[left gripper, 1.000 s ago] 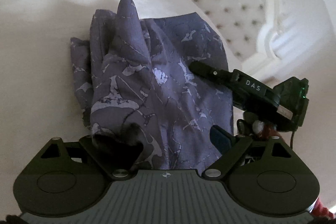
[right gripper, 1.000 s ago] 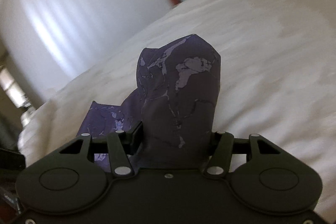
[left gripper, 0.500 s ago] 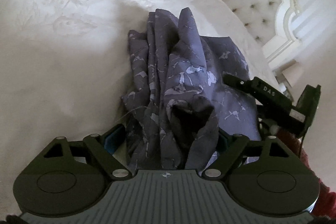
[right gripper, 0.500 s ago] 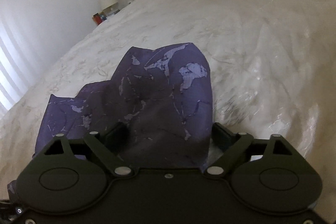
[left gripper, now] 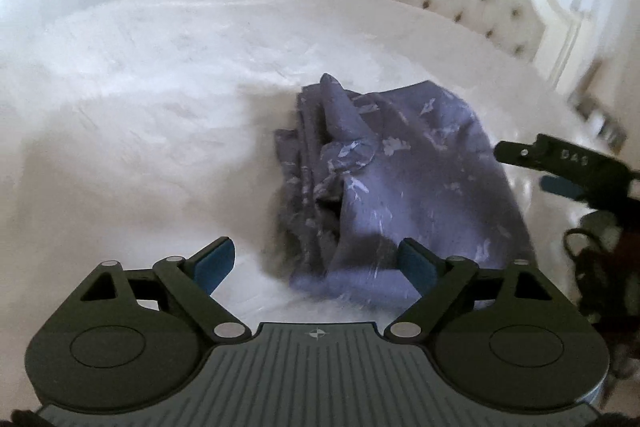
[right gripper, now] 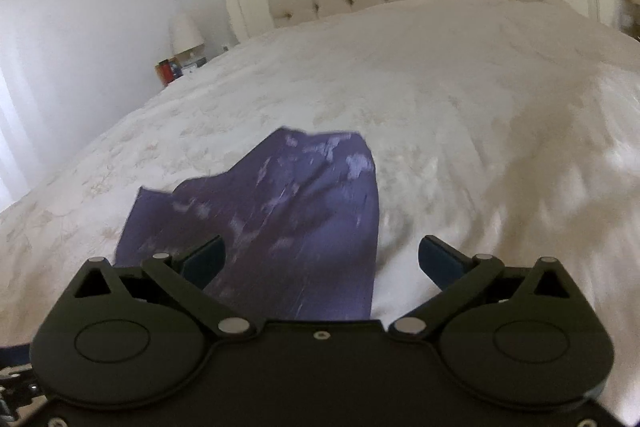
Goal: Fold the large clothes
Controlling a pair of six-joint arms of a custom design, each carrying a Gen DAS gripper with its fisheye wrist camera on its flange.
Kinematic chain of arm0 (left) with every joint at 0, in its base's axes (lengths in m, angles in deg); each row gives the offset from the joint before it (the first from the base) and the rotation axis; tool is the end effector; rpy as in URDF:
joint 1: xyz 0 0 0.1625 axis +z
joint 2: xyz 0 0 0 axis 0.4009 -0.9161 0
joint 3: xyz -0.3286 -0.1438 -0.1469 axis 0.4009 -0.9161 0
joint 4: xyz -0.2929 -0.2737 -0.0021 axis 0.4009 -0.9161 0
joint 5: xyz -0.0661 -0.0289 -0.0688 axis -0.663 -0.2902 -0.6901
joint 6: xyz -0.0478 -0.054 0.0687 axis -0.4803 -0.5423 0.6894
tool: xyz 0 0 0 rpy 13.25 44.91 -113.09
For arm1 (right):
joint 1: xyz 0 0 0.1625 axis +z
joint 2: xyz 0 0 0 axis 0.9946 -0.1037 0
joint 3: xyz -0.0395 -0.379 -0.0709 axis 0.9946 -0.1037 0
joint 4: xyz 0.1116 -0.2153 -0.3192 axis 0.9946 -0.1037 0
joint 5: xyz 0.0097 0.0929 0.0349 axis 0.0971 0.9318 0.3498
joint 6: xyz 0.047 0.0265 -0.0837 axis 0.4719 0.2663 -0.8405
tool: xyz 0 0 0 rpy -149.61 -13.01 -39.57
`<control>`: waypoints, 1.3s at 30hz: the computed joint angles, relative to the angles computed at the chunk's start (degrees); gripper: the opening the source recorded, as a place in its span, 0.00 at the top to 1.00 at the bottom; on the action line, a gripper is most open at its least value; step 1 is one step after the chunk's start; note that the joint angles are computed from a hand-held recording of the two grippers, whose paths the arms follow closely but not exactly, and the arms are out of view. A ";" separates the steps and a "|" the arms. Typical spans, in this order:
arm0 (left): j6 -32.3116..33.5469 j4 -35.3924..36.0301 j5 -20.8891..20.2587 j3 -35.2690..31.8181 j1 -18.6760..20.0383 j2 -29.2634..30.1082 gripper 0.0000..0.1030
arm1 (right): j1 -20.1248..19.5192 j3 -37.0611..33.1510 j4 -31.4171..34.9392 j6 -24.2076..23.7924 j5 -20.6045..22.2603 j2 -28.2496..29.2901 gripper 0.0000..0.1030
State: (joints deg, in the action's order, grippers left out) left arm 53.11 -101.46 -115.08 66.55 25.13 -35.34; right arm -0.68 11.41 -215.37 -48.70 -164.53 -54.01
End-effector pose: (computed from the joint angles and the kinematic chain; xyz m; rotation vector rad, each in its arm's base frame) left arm -0.3848 -0.7521 0.0366 0.4850 2.3646 -0.9423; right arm 0.0236 -0.7906 0.3628 0.2316 -2.4277 1.2308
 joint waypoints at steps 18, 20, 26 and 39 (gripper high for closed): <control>-12.31 7.17 10.02 16.02 -6.99 -9.81 0.12 | 6.07 26.90 -11.74 1.82 -11.48 -15.28 0.00; -13.39 7.02 10.41 17.61 -7.36 -10.77 0.12 | 6.58 28.42 -11.36 1.45 -12.51 -16.46 0.00; -15.46 6.31 11.31 20.92 -8.48 -12.58 0.12 | 8.15 33.44 -11.11 -0.09 -16.48 -19.65 0.00; -15.96 7.19 12.07 23.96 -9.55 -14.15 0.12 | 10.47 39.26 -14.21 -0.05 -20.75 -22.22 0.01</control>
